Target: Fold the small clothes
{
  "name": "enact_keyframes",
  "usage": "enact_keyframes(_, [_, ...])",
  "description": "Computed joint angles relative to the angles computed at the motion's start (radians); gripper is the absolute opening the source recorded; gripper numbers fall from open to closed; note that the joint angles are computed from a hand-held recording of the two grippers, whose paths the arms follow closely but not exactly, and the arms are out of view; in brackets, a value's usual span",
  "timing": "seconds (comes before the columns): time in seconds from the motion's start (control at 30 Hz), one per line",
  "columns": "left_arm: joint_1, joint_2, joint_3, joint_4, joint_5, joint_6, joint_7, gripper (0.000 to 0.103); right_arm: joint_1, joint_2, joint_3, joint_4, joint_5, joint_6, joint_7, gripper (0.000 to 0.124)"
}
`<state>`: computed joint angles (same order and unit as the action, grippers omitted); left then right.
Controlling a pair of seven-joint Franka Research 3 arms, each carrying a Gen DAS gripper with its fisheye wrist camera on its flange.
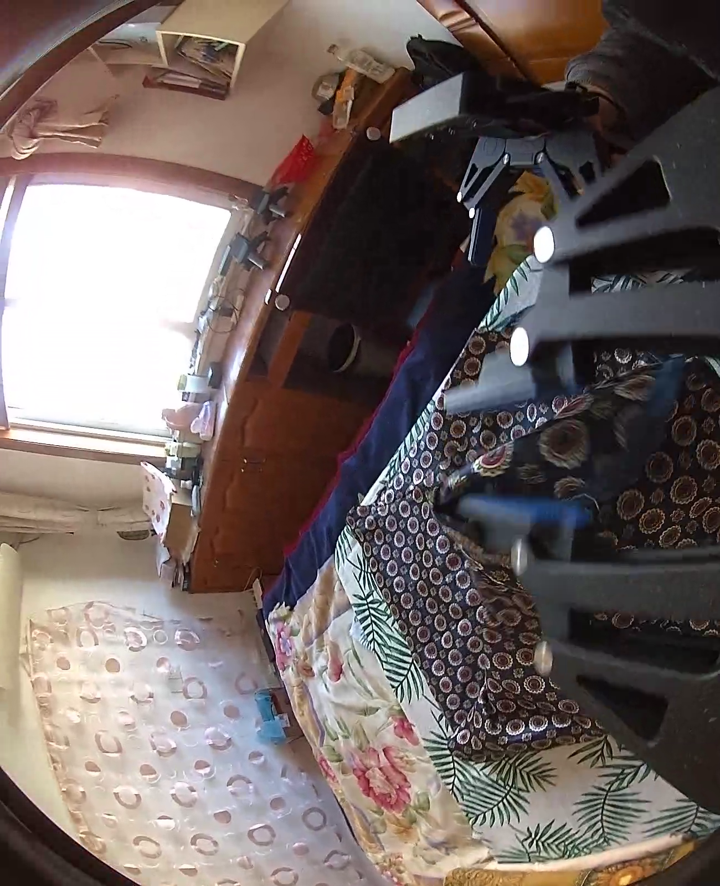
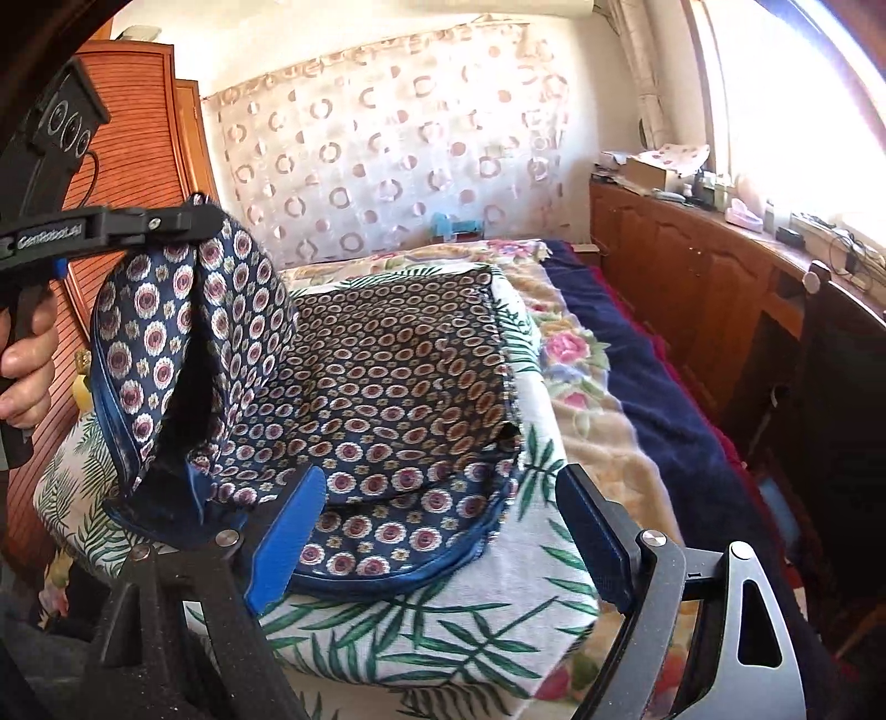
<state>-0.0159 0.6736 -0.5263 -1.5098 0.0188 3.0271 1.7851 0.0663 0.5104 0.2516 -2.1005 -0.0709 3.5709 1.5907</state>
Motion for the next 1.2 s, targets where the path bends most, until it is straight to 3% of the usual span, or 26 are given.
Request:
enact_keyframes(0.03, [0.014, 0.005, -0.017, 0.000, -0.004, 0.003, 0.011, 0.048, 0.010, -0.002, -0.007, -0.002, 0.011, -0.002, -0.002, 0.086])
enact_keyframes(0.1, [0.030, -0.002, -0.029, -0.022, -0.005, 0.023, 0.019, 0.071, 0.022, 0.002, -0.017, 0.017, 0.025, -0.021, -0.008, 0.086])
enact_keyframes(0.13, [0.033, -0.015, -0.019, -0.043, 0.001, 0.046, 0.016, 0.076, 0.026, 0.004, -0.019, 0.024, 0.033, -0.029, -0.012, 0.086])
enact_keyframes(0.33, [0.049, -0.049, 0.048, -0.119, 0.045, 0.100, -0.070, 0.076, 0.059, 0.019, -0.033, 0.091, 0.083, -0.090, -0.057, 0.086])
enact_keyframes(0.47, [0.023, -0.081, 0.154, -0.182, 0.083, 0.128, -0.167, 0.076, 0.078, 0.052, -0.028, 0.166, 0.106, -0.143, -0.103, 0.086])
enact_keyframes(0.57, [0.051, -0.081, 0.169, -0.210, 0.099, 0.121, -0.221, 0.076, 0.097, 0.100, -0.024, 0.251, 0.127, -0.193, -0.150, 0.086])
enact_keyframes(0.7, [0.034, -0.072, 0.239, -0.220, 0.131, 0.096, -0.290, 0.076, 0.131, 0.160, -0.022, 0.368, 0.157, -0.261, -0.217, 0.086])
enact_keyframes(0.93, [0.111, -0.025, 0.174, -0.213, 0.136, 0.035, -0.279, 0.076, 0.208, 0.282, -0.046, 0.611, 0.213, -0.409, -0.304, 0.086])
enact_keyframes(1.13, [0.205, 0.052, 0.035, -0.147, 0.070, -0.068, -0.127, 0.052, 0.232, 0.374, -0.067, 0.796, 0.268, -0.542, -0.368, 0.086])
enact_keyframes(1.2, [0.212, 0.067, 0.014, -0.122, 0.040, -0.098, -0.085, 0.018, 0.222, 0.402, -0.056, 0.852, 0.297, -0.589, -0.392, 0.086])
